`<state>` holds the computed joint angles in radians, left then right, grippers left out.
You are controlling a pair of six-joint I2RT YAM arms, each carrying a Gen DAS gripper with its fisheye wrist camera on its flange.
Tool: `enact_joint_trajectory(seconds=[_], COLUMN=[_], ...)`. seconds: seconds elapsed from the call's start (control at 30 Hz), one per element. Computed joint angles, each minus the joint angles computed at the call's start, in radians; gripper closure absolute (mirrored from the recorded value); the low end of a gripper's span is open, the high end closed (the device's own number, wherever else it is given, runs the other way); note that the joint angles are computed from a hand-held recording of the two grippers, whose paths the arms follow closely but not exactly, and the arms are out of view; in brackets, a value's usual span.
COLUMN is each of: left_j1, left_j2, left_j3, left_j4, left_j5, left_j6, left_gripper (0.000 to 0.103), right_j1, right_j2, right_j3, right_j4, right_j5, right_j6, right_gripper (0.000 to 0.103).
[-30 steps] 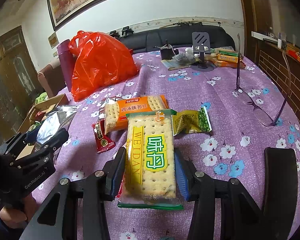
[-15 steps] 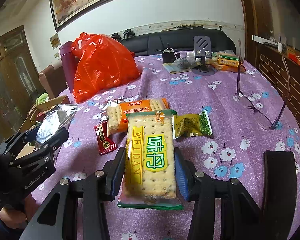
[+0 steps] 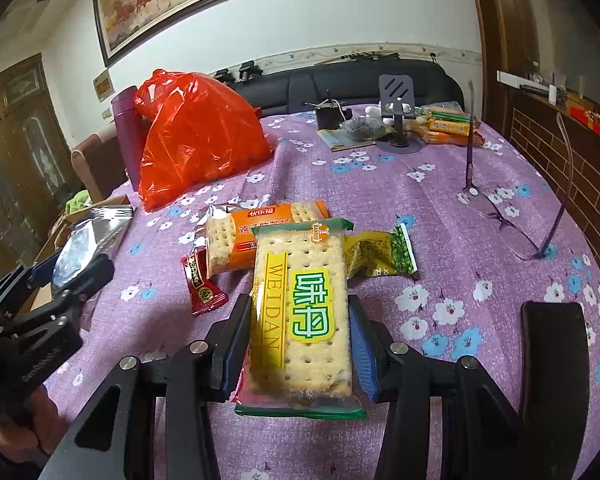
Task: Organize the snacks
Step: 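Lift the silver foil bag with the left tool while the right tool holds the WEIDAN pack, then carry the foil bag and WEIDAN pack over the cardboard tray with both tools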
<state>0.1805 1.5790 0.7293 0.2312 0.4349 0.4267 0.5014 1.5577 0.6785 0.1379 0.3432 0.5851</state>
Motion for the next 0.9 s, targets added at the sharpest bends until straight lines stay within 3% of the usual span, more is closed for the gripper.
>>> enact_joint_trajectory(seconds=[0.17, 0.47, 0.9], left_j1=[0.087, 0.288, 0.454], left_j2=[-0.002, 0.112, 0.438], left_j3=[0.062, 0.259, 0.665], left_j4=[-0.089, -0.205, -0.396], left_j5=[0.067, 0.134, 0.061], left_j6=[-0.001, -0.015, -0.027], left_gripper=[0.045, 0.044, 0.044], right_j1=[0.041, 0.139, 0.275], right_j2=[-0.015, 0.077, 0.513], right_j3=[0.036, 0.217, 0.838], right_j4=[-0.044, -0.087, -0.313], right_j5=[-0.016, -0.158, -0.29], right_j6=[0.02, 0.022, -0.064], right_gripper=[0.053, 0.053, 0.052])
